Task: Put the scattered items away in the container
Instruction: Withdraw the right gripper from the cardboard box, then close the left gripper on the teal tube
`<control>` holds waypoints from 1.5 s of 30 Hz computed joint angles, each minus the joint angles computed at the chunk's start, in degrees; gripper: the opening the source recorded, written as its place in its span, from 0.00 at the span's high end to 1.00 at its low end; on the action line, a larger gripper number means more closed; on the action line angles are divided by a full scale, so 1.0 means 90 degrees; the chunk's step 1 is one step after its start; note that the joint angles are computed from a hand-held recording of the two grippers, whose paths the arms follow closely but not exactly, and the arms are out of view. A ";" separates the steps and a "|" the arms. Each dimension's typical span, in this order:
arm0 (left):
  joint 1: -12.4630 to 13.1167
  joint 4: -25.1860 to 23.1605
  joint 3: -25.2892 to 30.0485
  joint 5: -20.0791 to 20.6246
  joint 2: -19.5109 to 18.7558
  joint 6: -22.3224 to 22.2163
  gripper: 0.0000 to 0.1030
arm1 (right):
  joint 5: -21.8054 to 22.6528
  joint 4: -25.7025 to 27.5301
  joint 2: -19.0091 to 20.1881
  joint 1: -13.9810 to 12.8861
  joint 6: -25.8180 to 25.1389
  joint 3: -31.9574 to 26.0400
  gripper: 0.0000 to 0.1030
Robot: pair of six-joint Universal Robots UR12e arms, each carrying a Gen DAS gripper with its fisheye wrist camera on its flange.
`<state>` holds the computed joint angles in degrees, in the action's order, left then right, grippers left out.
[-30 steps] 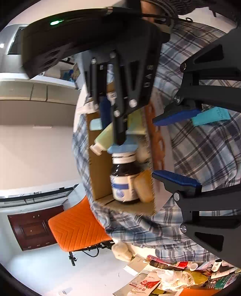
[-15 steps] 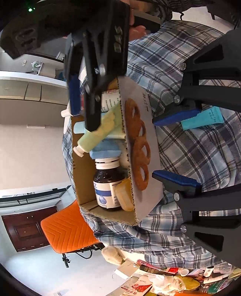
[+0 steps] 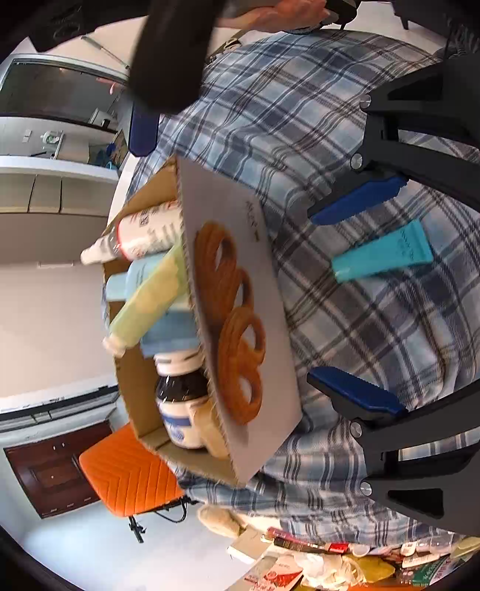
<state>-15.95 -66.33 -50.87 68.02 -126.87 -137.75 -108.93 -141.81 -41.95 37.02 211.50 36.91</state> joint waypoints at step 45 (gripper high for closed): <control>-0.0085 -0.0438 -0.0127 0.0331 -0.0027 0.0199 0.40 | 0.0246 0.0858 -0.0624 0.0139 -0.0667 0.1262 0.11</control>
<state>-16.72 -70.28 -52.02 71.00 -127.11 -135.95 -106.72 -134.09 -47.57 38.26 205.50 48.27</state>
